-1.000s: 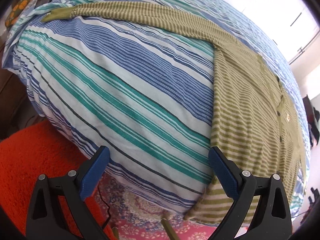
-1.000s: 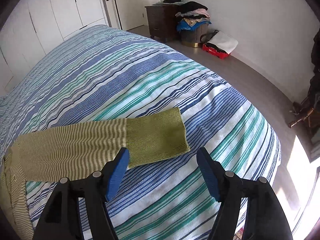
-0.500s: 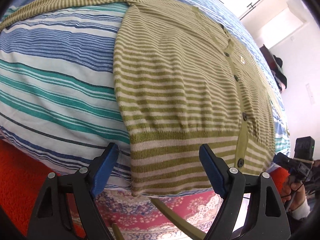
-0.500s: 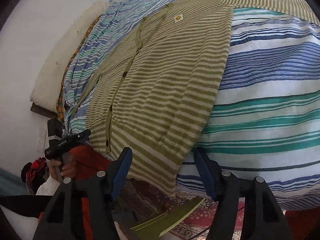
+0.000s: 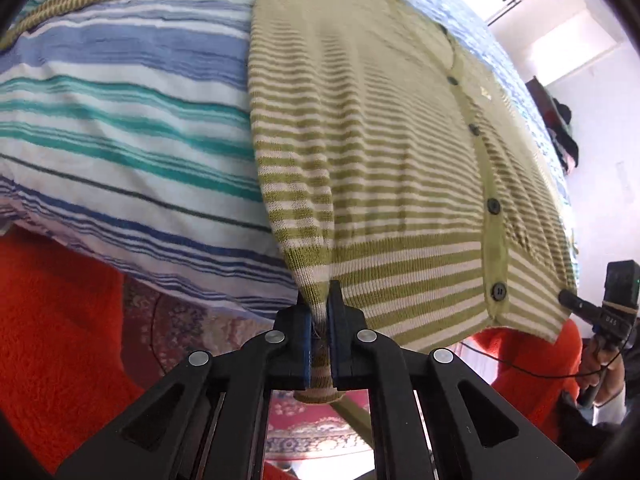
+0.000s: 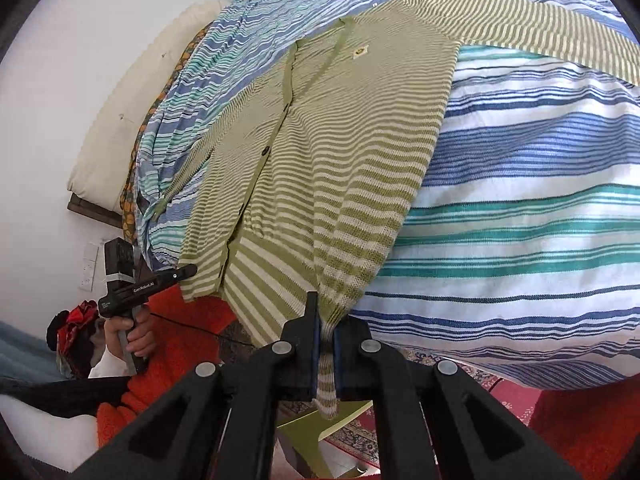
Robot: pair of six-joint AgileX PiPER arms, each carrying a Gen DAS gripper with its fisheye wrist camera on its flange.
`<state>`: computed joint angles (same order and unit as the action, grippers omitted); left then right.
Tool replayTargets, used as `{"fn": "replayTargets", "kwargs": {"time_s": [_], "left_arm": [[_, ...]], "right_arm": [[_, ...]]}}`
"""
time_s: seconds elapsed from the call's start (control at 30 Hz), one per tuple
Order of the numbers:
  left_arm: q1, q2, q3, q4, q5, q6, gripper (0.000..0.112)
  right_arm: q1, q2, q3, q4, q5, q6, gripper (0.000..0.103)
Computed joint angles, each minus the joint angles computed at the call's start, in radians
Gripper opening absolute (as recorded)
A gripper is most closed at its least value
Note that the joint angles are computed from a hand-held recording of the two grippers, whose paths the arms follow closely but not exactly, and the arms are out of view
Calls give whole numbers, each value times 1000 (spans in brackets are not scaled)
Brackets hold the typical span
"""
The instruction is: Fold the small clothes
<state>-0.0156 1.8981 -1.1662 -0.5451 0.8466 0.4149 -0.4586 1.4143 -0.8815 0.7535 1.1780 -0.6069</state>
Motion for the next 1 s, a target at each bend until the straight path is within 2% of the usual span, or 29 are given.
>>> {"fn": "replayTargets", "kwargs": {"time_s": [0.1,0.2,0.27,0.3,0.33,0.4,0.43,0.47,0.57,0.63,0.73,0.83,0.9,1.0], "left_arm": [[3,60,-54,50,33,-69,5],[-31,81,-68,133,6,-133,7],[-52,78,-70,172,-6,-172,18],[-53,69,-69,186,-7,-187,27],[-51,55,-61,199,-13,-205,42],[-38,1,-21,228,-40,-251,59],[-27,-34,3,236,-60,-272,60],[-10,-70,25,233,-80,-280,60],[5,-196,105,283,-193,-366,61],[-31,-259,145,356,-263,-423,67],[-119,-255,121,407,-325,-405,74],[-205,-217,87,389,-333,-327,75],[-279,-174,58,395,-345,-317,75],[-354,-118,54,478,-340,-327,75]], "right_arm": [[102,58,90,-83,-136,61,5],[104,104,115,-51,-199,79,5],[123,100,101,-76,-221,103,6],[148,97,95,-101,-233,126,6],[167,90,88,-131,-239,151,14],[207,79,70,-221,-241,237,39],[215,64,65,-265,-235,277,70],[210,38,66,-292,-230,297,73],[182,-90,69,-400,-242,380,73],[207,-185,58,-506,-273,460,73],[238,-248,25,-477,-334,438,73],[290,-216,8,-320,-416,356,73],[369,-157,19,-248,-506,313,73],[468,-37,48,-281,-612,335,73]]}}
